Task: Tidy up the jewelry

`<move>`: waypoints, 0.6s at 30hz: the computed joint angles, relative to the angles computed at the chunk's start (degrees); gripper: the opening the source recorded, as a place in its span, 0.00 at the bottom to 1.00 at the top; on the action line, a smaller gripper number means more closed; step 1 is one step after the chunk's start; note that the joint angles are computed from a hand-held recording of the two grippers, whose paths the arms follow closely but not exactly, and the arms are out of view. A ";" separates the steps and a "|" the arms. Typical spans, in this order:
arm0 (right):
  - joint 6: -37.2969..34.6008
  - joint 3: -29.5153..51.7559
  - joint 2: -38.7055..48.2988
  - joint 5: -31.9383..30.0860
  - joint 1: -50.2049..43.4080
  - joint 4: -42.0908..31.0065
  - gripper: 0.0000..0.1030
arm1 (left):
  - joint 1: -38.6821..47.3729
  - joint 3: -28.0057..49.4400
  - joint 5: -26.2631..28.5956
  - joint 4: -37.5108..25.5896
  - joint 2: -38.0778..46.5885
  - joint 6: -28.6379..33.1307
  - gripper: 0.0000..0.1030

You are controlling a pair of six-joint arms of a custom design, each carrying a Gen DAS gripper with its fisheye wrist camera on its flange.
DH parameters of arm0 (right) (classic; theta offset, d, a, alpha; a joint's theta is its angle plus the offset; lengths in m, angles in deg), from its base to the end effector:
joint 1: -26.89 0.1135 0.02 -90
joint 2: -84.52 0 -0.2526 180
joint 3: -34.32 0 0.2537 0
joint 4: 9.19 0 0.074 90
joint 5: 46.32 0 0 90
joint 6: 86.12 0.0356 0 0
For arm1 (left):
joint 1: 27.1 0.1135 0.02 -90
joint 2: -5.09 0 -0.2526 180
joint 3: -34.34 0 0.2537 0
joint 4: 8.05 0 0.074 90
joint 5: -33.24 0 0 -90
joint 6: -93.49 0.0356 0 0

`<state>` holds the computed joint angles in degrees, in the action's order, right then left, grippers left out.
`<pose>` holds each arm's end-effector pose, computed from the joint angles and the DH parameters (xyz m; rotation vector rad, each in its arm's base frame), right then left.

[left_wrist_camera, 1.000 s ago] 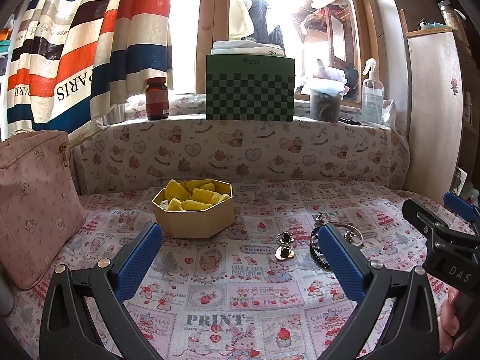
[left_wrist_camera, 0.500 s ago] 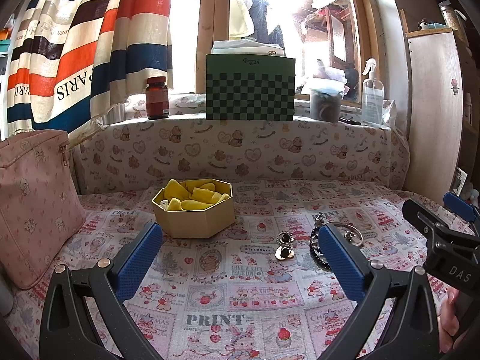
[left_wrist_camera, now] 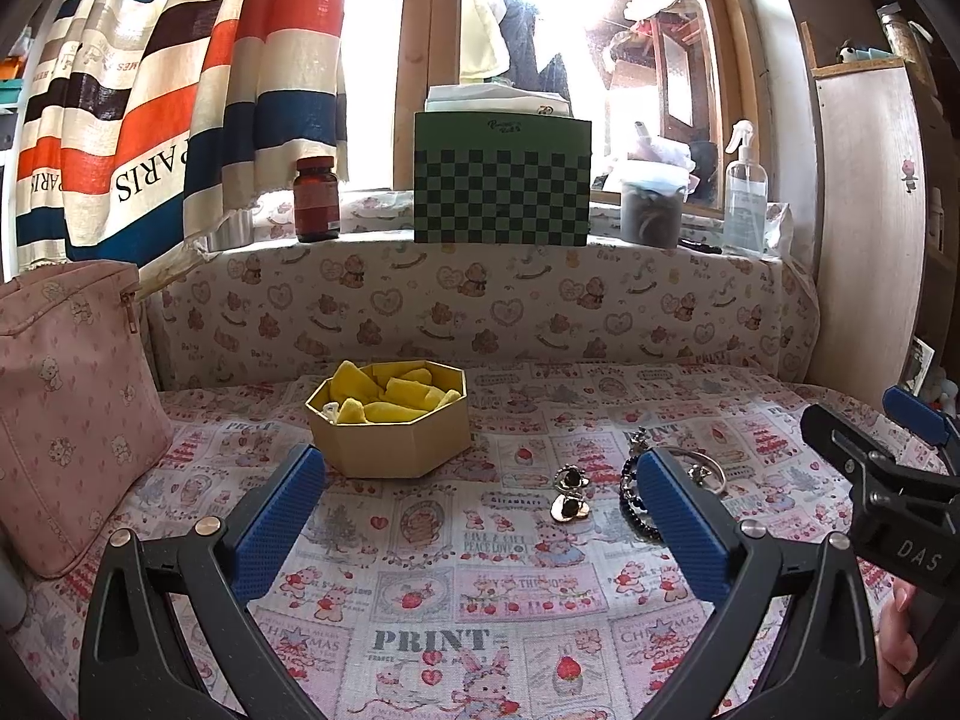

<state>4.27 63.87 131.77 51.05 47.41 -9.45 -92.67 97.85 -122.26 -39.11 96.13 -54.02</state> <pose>0.1835 0.0638 0.1882 -0.2421 1.8680 0.1291 0.1518 -0.2559 0.1730 -0.2096 1.9228 0.1129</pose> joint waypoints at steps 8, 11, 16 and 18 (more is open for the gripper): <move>0.32 0.04 0.14 0.36 0.46 -0.02 1.00 | 0.07 0.00 0.05 0.15 -0.07 0.20 1.00; 0.28 0.13 0.15 0.21 0.29 -0.11 1.00 | 0.05 -0.08 -0.01 0.22 -0.15 0.19 1.00; 0.27 0.14 0.28 0.21 0.30 0.00 1.00 | -0.39 -0.63 -0.48 1.43 -0.55 1.26 1.00; 0.23 0.13 0.33 -0.01 0.12 0.04 1.00 | -0.59 -0.69 -0.71 1.49 -0.60 1.23 1.00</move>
<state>4.49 64.00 132.11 51.04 47.53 -9.41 -93.26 97.16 -122.97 -37.63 95.54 -52.79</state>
